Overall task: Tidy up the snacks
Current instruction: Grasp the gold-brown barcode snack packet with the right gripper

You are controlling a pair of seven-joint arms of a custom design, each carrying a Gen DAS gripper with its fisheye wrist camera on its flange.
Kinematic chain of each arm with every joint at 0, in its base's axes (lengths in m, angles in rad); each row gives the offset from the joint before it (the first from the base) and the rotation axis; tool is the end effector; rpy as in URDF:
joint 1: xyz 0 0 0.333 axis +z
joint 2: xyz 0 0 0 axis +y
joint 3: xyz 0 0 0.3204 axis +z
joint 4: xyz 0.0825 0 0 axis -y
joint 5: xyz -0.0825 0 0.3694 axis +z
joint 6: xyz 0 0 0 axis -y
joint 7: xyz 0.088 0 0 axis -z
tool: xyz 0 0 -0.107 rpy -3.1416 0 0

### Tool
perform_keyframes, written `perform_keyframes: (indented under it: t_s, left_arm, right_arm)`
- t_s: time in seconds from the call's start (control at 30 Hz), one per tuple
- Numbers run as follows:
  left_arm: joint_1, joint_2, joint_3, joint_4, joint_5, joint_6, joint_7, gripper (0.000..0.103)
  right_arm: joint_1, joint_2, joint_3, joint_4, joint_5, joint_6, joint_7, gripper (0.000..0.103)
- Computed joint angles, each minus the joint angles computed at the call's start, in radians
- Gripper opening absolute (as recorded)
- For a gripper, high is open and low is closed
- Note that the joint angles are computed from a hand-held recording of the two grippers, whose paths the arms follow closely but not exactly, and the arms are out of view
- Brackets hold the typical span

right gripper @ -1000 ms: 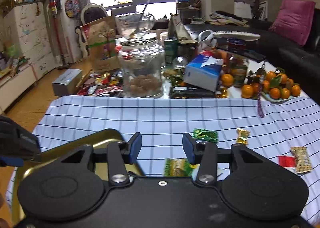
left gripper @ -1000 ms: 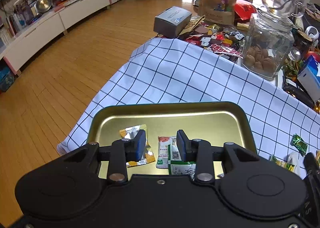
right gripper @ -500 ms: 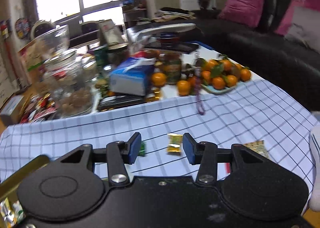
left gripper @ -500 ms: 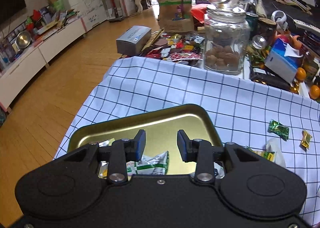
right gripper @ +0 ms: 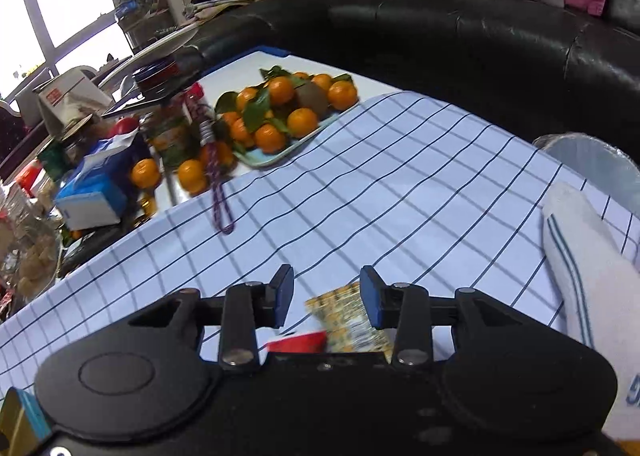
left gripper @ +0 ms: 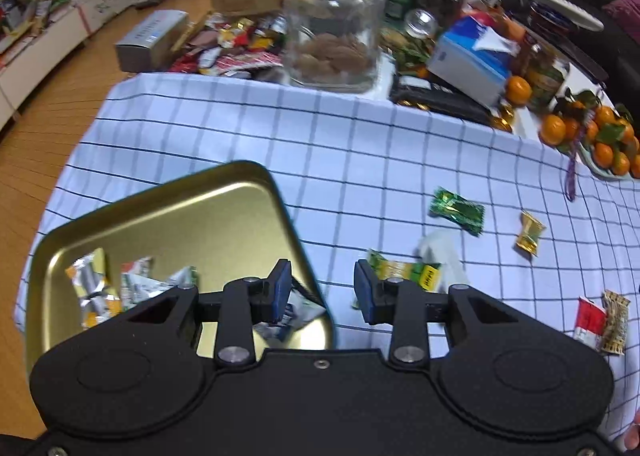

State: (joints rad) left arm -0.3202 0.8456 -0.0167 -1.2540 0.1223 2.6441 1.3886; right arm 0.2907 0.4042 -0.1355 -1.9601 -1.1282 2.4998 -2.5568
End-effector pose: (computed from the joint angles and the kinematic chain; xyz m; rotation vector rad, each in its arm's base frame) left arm 0.7419 -0.2587 0.3226 -1.6946 2.1522 -0.6079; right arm 0.6098 0.1060 0.2948 -0.6337 2.5416 -0.9262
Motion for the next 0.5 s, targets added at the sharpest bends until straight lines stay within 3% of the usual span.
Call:
perform_keyframes:
  t_s: [0.27,0.5]
  left_arm:
    - [-0.033,0.12,-0.001,0.185,0.009,-0.147,-0.016,0.045]
    - [-0.031,0.309,-0.017,0.507,-0.023,-0.311,-0.106,0.046]
  right_arm:
    - [-0.017,0.016,-0.02,-0.048,-0.048,0.056,0.04,0.04]
    - [-0.022,0.031,-0.027,-0.052,-0.086,0.108,0.105,0.04]
